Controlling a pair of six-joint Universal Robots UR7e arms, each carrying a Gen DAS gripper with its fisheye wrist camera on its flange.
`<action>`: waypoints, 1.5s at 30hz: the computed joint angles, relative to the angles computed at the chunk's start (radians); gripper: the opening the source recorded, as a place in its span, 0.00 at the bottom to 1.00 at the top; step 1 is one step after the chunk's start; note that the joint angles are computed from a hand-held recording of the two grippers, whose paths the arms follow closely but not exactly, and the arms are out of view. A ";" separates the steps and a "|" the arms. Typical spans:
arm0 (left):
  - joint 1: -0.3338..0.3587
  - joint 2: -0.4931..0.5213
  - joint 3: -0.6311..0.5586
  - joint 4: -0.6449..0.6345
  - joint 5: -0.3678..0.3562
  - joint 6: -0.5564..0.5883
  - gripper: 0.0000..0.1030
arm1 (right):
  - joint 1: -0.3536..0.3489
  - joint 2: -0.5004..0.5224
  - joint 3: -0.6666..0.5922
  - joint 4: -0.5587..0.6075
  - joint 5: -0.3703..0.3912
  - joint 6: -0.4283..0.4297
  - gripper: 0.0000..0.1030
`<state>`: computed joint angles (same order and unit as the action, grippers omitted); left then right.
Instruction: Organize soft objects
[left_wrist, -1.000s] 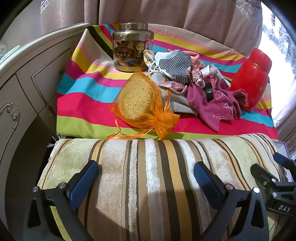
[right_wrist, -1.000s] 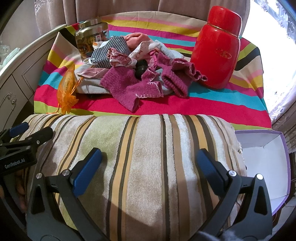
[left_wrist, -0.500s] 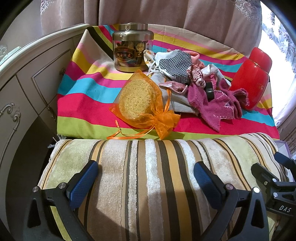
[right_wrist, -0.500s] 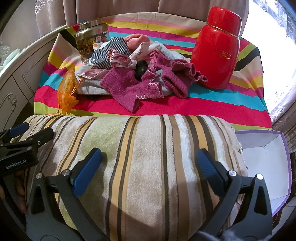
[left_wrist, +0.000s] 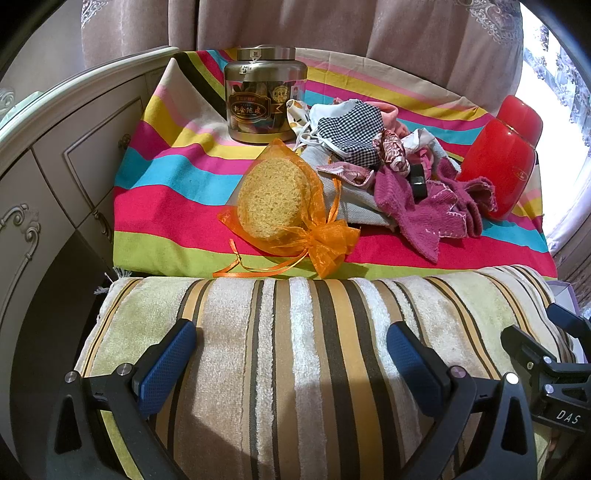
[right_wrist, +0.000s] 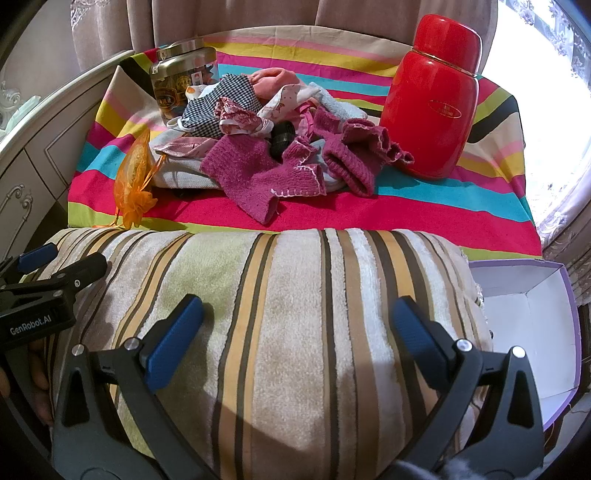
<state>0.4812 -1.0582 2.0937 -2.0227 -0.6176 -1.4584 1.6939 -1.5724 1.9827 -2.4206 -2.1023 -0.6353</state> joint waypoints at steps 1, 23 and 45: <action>0.000 -0.001 0.000 0.001 0.000 -0.001 1.00 | 0.000 0.000 0.000 0.000 0.000 0.000 1.00; -0.001 0.000 0.000 0.002 0.000 -0.003 1.00 | -0.002 -0.002 0.003 -0.004 0.001 -0.003 1.00; 0.081 -0.041 0.070 -0.398 -0.009 0.202 1.00 | 0.005 0.075 -0.098 0.135 0.004 0.005 1.00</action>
